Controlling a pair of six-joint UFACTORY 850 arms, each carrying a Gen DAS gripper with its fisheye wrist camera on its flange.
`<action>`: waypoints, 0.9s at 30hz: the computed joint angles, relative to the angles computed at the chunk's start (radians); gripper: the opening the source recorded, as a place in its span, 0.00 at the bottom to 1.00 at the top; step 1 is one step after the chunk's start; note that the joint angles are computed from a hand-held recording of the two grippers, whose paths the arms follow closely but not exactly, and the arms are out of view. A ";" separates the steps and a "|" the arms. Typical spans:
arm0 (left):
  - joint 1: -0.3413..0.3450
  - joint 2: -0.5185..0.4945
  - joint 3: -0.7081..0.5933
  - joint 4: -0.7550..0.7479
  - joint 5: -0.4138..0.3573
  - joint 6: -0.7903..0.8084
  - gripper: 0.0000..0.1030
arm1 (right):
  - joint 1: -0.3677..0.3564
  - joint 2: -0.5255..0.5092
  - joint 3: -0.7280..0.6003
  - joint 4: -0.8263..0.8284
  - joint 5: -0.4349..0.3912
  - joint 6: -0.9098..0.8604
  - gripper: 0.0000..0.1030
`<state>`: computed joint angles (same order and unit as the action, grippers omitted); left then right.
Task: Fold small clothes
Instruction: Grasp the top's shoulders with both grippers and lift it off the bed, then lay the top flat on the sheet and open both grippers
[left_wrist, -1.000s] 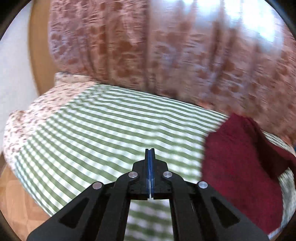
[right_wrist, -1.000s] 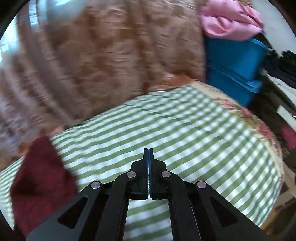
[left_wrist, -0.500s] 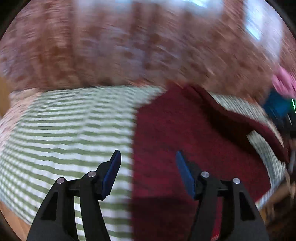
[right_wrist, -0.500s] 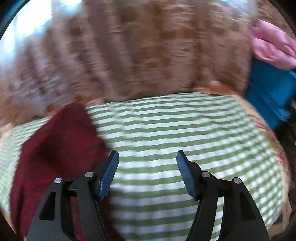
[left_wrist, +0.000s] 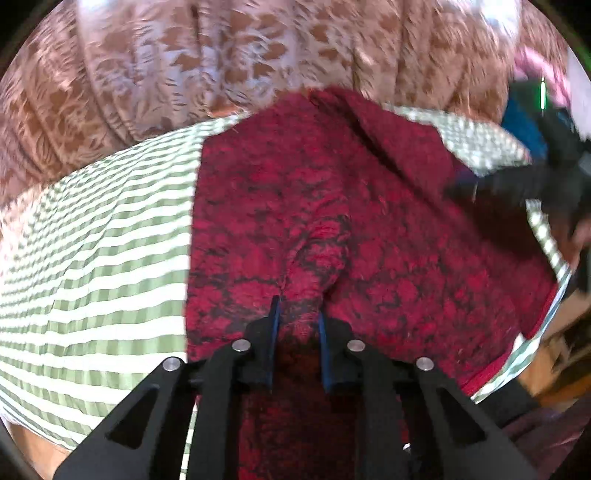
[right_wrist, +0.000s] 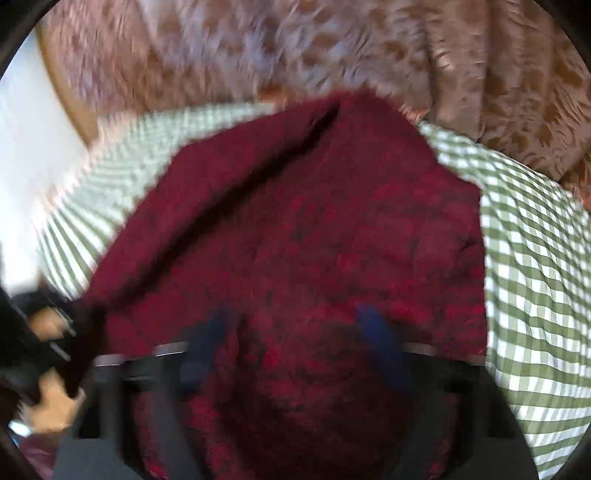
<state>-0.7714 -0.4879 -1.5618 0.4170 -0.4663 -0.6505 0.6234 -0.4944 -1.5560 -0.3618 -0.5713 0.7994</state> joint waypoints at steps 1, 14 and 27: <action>0.011 0.016 0.015 0.017 0.017 -0.026 0.14 | 0.010 -0.010 -0.004 -0.022 -0.031 0.014 0.22; 0.246 -0.088 -0.223 0.297 -0.145 -0.421 0.14 | -0.029 0.216 0.182 -0.551 -0.300 0.441 0.00; 0.273 -0.366 -0.638 0.366 -0.440 -0.505 0.68 | -0.300 0.119 0.170 -0.566 -0.521 0.626 0.49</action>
<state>-0.4989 -0.8534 -2.2000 0.7834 -0.9067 -1.1551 0.3236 -0.3756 -1.3857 -0.9275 -1.0919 1.4252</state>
